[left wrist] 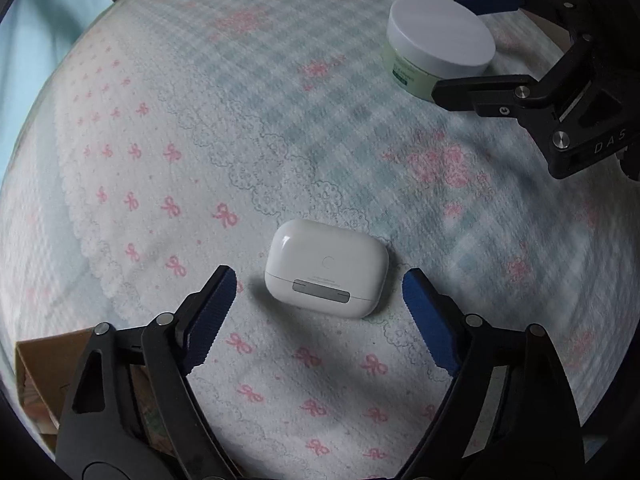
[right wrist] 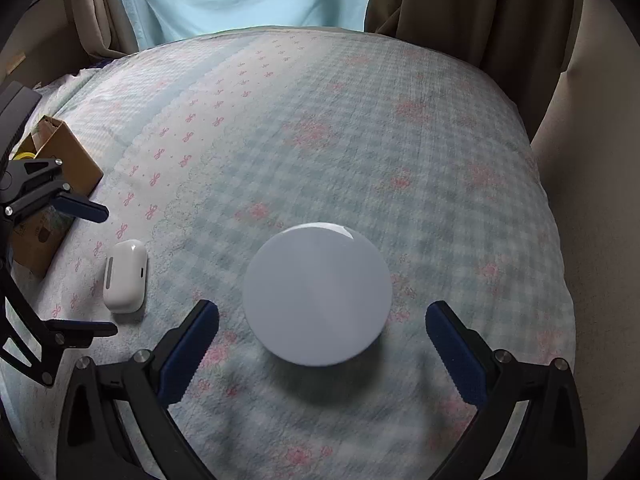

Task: Organize rigid objects
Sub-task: 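Grasp the white earbud case with left tool while right tool grasps white round jar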

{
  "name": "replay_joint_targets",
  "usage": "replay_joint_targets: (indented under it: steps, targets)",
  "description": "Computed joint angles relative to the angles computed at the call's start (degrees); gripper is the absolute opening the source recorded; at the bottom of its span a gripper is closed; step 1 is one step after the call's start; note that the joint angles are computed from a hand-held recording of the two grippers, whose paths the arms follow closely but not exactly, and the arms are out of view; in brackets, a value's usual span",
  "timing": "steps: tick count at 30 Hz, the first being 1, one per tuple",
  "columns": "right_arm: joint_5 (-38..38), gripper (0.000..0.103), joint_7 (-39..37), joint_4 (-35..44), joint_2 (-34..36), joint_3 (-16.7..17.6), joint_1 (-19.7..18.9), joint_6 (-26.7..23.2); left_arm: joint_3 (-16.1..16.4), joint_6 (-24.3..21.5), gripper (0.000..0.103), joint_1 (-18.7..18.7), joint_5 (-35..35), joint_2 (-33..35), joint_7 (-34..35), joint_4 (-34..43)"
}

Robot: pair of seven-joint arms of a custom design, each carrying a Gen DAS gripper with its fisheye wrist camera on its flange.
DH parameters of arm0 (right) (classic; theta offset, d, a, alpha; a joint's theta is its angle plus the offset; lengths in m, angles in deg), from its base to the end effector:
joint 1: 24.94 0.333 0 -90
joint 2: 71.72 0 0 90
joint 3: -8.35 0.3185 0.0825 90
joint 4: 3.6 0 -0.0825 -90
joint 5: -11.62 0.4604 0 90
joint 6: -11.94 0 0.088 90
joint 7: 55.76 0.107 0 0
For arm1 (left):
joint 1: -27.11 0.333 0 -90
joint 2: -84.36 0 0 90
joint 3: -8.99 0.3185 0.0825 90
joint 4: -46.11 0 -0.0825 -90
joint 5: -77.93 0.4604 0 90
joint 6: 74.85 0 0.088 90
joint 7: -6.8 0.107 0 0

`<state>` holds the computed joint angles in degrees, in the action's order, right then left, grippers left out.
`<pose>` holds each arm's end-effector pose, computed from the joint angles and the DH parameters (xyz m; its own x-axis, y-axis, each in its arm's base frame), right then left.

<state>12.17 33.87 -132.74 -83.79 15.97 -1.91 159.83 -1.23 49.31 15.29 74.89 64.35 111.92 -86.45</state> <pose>0.5084 0.3038 0.4777 0.5082 -0.8610 0.0225 -0.7345 -0.4469 -0.5107 0.4931 -0.2048 0.4700 -0.5739 -0.8165 -0.0628 -0.7969 0.5745 -0.1871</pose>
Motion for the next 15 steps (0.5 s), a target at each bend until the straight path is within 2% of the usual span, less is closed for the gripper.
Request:
replay_joint_targets:
  steps: [3, 4, 7, 12, 15]
  targets:
    - [2.54, 0.101, -2.35, -0.05, 1.51, -0.68, 0.53, 2.45, 1.23, 0.20, 0.081, -0.29, -2.13, 0.97, 3.45, 0.02]
    - [2.91, 0.095, -2.98, -0.20, 1.78, -0.73, 0.59, 3.16, 1.59, 0.25, 0.081, -0.31, -3.01, 1.13, 4.62, 0.14]
    - [3.56, 0.088, -4.49, -0.32, 2.36, -0.75, 0.65, 4.28, 2.31, 0.18, 0.081, -0.14, -4.61, 1.68, 8.74, 0.55]
    - [4.14, 0.083, -6.99, -0.09, 2.81, -0.62, 0.91, 4.08, 2.41, -0.46, 0.081, 0.61, -6.18, 3.88, 12.70, 2.56]
    - [1.66, 0.078, -5.93, 0.42, 3.20, 0.05, 0.47, 3.09, 2.44, -1.14, 0.079, 1.17, -7.25, 5.07, 13.55, 3.94]
